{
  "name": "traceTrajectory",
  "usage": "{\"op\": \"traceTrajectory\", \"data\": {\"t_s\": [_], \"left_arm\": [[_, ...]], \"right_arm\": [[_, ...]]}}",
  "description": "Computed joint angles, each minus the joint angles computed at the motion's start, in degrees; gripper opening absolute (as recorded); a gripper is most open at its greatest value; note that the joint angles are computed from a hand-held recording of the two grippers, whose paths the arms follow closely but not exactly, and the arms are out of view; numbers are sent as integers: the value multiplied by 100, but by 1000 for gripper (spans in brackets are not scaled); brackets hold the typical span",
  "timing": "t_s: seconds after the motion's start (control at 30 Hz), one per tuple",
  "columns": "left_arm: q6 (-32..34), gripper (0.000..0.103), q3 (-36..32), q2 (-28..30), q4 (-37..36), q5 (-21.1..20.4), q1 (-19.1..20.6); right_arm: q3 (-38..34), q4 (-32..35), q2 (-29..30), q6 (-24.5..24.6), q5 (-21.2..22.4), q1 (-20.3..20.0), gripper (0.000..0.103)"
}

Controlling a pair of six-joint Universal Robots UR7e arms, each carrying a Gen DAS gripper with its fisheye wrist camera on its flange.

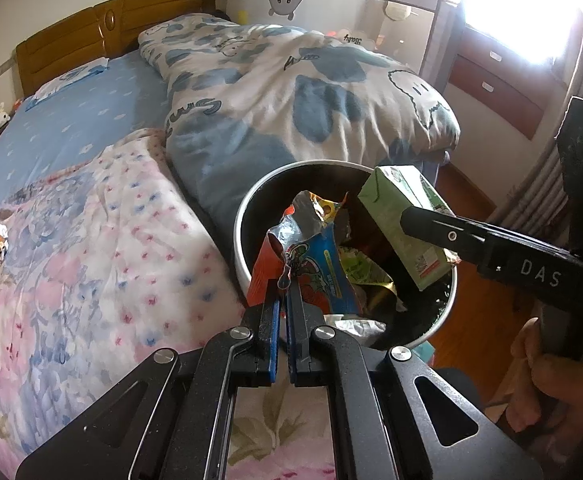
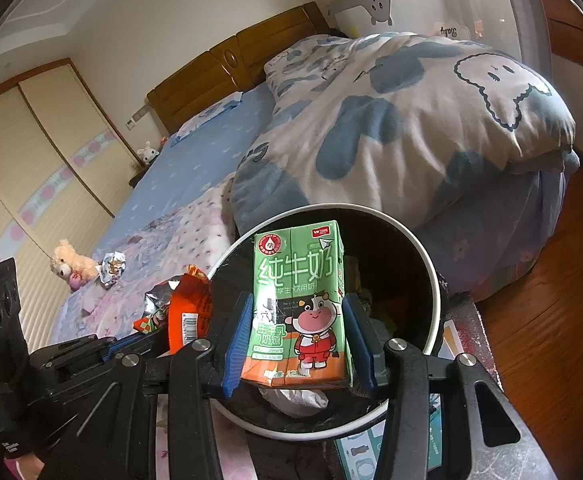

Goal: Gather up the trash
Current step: 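Carry the chip bag and green carton over the bin and lower them in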

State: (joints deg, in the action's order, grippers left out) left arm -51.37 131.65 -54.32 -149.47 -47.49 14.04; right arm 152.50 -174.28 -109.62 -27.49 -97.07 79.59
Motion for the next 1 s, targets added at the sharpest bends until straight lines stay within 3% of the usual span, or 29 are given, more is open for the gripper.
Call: {"op": "traceTrajectory", "data": {"t_s": [1.0], "left_arm": [[539,3,-304,359,-340,-192,284]], "right_arm": [[-321,67,368,24,-23,-187,45]]}}
